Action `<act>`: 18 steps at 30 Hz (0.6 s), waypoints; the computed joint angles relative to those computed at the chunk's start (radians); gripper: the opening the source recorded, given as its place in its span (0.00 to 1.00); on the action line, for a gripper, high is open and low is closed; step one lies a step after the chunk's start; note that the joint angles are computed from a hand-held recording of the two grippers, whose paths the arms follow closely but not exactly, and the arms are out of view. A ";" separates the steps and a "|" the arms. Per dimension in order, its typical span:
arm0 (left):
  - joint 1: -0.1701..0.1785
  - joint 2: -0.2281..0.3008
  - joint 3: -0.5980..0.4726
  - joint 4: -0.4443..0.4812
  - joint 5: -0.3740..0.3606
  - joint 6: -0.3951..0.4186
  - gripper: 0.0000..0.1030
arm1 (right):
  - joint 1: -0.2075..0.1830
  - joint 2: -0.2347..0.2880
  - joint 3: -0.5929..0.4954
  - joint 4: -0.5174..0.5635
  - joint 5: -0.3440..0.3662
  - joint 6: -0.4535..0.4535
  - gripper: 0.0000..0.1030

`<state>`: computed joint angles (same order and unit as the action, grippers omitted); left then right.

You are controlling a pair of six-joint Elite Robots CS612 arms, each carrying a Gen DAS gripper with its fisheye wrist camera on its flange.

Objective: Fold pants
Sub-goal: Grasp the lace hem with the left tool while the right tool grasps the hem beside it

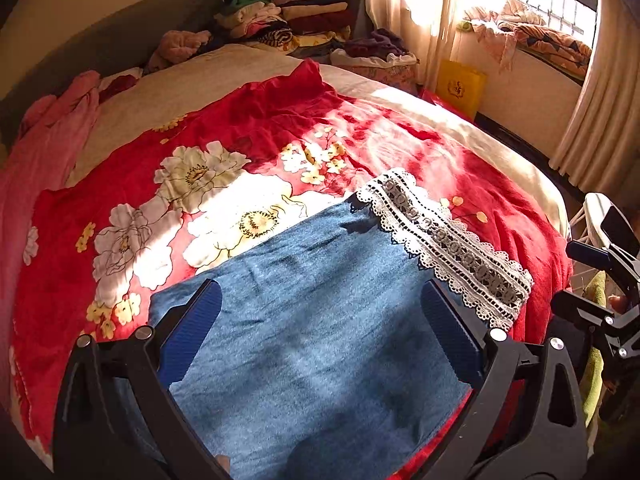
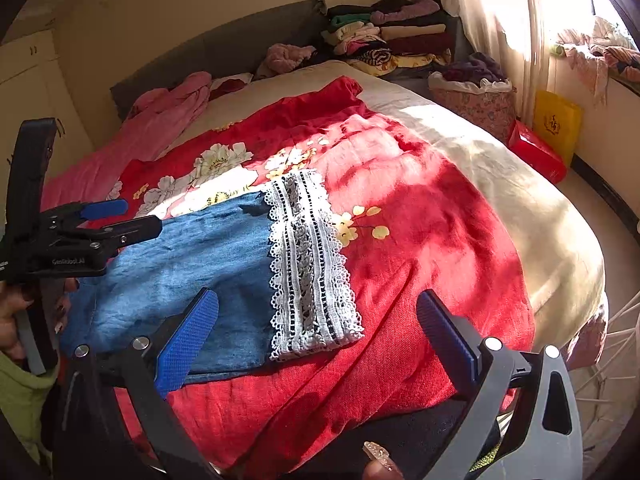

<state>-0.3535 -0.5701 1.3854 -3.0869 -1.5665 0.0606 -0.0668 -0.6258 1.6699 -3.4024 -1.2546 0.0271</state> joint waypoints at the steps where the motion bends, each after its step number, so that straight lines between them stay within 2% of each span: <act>1: -0.001 0.007 -0.015 0.013 -0.002 0.007 0.91 | 0.001 0.003 -0.003 0.004 0.002 0.005 0.96; 11: 0.000 0.083 -0.168 0.144 -0.037 0.032 0.91 | 0.009 0.023 -0.040 0.043 0.018 0.016 0.96; 18: -0.002 0.129 -0.265 0.202 -0.050 0.087 0.91 | 0.008 0.038 -0.067 0.069 0.023 0.047 0.96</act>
<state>-0.3556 -0.4413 1.1209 -2.8846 -1.6163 0.1476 -0.0585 -0.5880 1.6027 -3.3337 -1.2312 0.0742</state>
